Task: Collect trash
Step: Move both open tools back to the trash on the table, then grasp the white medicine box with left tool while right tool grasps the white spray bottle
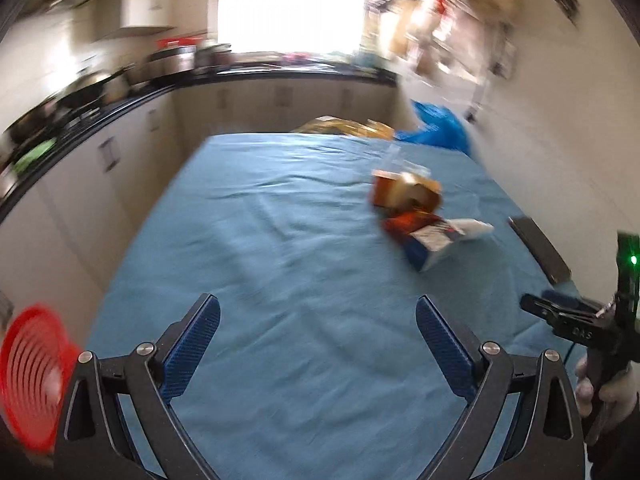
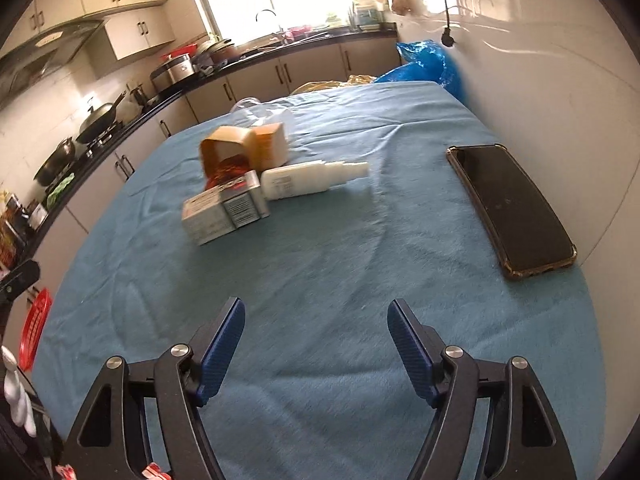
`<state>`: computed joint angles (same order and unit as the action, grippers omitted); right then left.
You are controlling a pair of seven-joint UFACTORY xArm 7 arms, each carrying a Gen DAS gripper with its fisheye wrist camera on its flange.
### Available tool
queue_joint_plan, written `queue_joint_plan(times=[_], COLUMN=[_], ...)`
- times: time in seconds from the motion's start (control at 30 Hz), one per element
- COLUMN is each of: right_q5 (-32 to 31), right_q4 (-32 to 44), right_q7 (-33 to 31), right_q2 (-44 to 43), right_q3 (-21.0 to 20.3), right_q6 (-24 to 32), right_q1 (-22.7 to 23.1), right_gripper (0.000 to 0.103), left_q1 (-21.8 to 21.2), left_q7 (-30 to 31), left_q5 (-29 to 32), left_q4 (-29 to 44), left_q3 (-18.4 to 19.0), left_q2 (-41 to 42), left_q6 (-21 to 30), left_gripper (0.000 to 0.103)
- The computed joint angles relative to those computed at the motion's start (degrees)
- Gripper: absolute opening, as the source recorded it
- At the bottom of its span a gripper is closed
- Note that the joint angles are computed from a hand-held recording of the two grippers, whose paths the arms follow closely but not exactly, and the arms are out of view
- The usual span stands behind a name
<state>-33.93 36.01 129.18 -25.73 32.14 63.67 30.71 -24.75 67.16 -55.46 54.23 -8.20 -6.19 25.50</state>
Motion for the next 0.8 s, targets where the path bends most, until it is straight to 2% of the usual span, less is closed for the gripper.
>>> queue_joint_plan(times=[0.1, 0.2, 0.37, 0.43, 0.5, 0.6, 0.67, 0.73, 0.8], right_q5=[0.2, 1.6, 2.0, 1.0, 0.1, -0.6, -0.8, -0.2, 1.2], right_q4=[-2.1, -3.6, -6.9, -7.8, -9.2, -9.9, -9.6, -9.3, -8.9], right_q7=[-2.7, -7.9, -20.0, -25.2, -29.4, -33.3, -36.0, -39.7, -43.2], right_q2=[-1.9, -4.7, -12.2, -13.6, -14.0, -12.5, -10.7, -8.3, -6.0], right_q3=[-1.9, -4.1, -9.1, -11.9, -15.0, -17.6, -18.5, -20.0, -20.9], right_q6=[-2.1, -2.3, -4.3, -7.1, -12.6, -19.5, -23.1, -27.4, -30.6], right_q1=[-0.1, -0.8, -3.9, -6.2, -8.7, -12.7, -15.2, -17.0, -18.1], right_gripper=[0.078, 0.078, 0.078, 0.078, 0.078, 0.078, 0.078, 0.078, 0.078], left_q1=[-1.8, -3.8, -5.6, -6.6, -7.1, -7.5, -7.4, -7.8, -5.8], left_q7=[-2.0, -4.5, -9.8, -12.5, -15.1, -18.9, -20.8, -23.1, -22.6], left_q5=[4.6, 11.5, 23.9, 28.8, 32.4, 36.9, 38.8, 40.7, 39.1], left_q4=[4.3, 8.2, 14.3, 16.8, 19.0, 22.4, 24.4, 23.9, 24.5], left_q3=[-2.9, -6.1, -9.5, -10.0, -10.4, -10.9, -11.2, -10.9, -12.2], left_q2=[4.8, 10.4, 18.5, 21.5, 23.9, 27.1, 28.4, 28.2, 27.8], left_q6=[0.2, -3.6, -4.9, -5.3, -5.3, -3.1, -0.1, -0.1, 3.2], left_gripper=[0.098, 0.098, 0.098, 0.098, 0.098, 0.096, 0.076, 0.053, 0.041])
